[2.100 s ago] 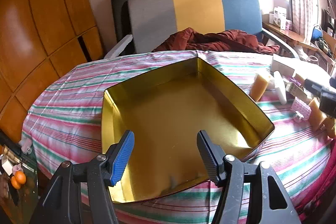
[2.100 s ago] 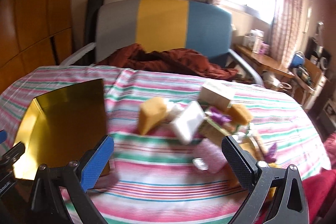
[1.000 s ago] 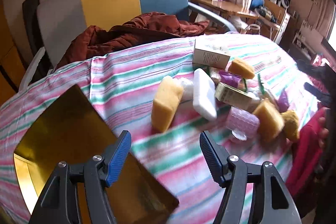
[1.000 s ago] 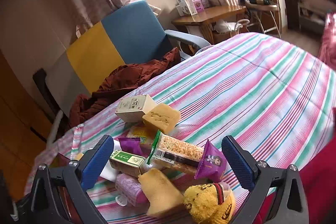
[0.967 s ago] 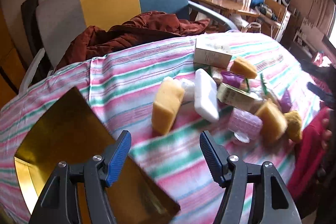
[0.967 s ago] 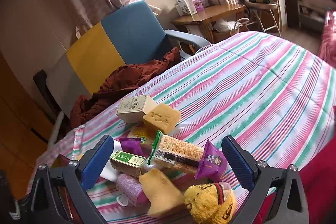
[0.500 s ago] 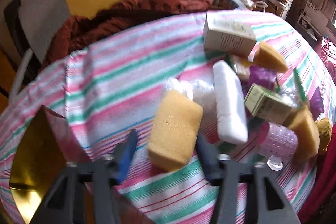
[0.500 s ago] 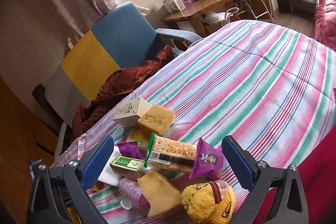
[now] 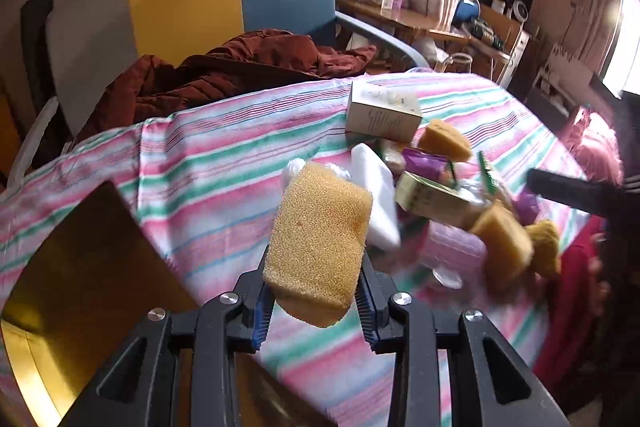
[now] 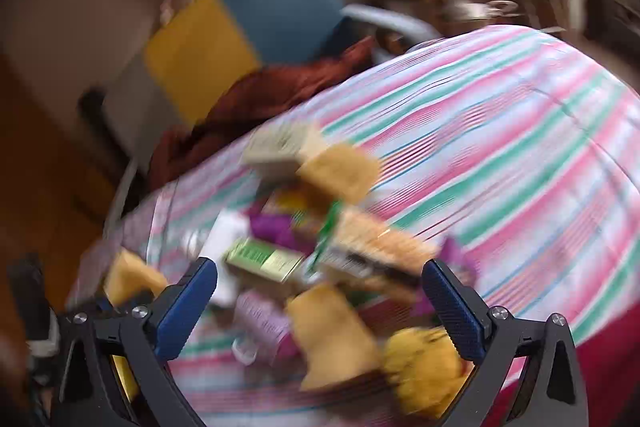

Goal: Organize objects
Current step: 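Grasp the clear pink hair curler with the right gripper while left holds the sponge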

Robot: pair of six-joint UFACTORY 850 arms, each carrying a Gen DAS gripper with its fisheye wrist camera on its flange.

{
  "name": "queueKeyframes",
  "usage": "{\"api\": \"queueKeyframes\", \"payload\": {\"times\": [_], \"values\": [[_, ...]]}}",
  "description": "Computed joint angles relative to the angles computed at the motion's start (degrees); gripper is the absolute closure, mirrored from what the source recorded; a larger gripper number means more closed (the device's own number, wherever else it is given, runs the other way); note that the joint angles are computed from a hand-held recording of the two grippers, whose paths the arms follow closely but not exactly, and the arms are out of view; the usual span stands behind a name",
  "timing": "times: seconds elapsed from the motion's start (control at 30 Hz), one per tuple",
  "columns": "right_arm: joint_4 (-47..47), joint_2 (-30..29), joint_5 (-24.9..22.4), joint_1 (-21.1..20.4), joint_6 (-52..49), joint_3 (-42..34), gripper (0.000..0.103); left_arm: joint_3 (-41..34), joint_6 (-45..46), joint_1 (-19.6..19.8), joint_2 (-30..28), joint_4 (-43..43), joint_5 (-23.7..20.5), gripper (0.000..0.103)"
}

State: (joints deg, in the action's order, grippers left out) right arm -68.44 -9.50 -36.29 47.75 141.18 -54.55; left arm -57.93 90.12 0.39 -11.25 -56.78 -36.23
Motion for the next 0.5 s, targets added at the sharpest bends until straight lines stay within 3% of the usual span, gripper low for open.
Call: {"api": "queueKeyframes", "payload": {"times": [0.2,0.37,0.5], "values": [[1.3,-5.2,3.9,1.3,-15.3,-6.2,0.000,2.8,1.0,4.4,3.6,-1.2,-4.4,0.068],[14.6,-10.2,4.9,0.5,-35.6,-11.8,0.004,4.4,1.2,8.8,5.6,-1.1,-8.5,0.068],[29.2,-14.7,5.0,-1.6,-55.4,-16.4,0.026,5.1,1.2,11.6,6.7,-1.2,-10.7,0.068]]}}
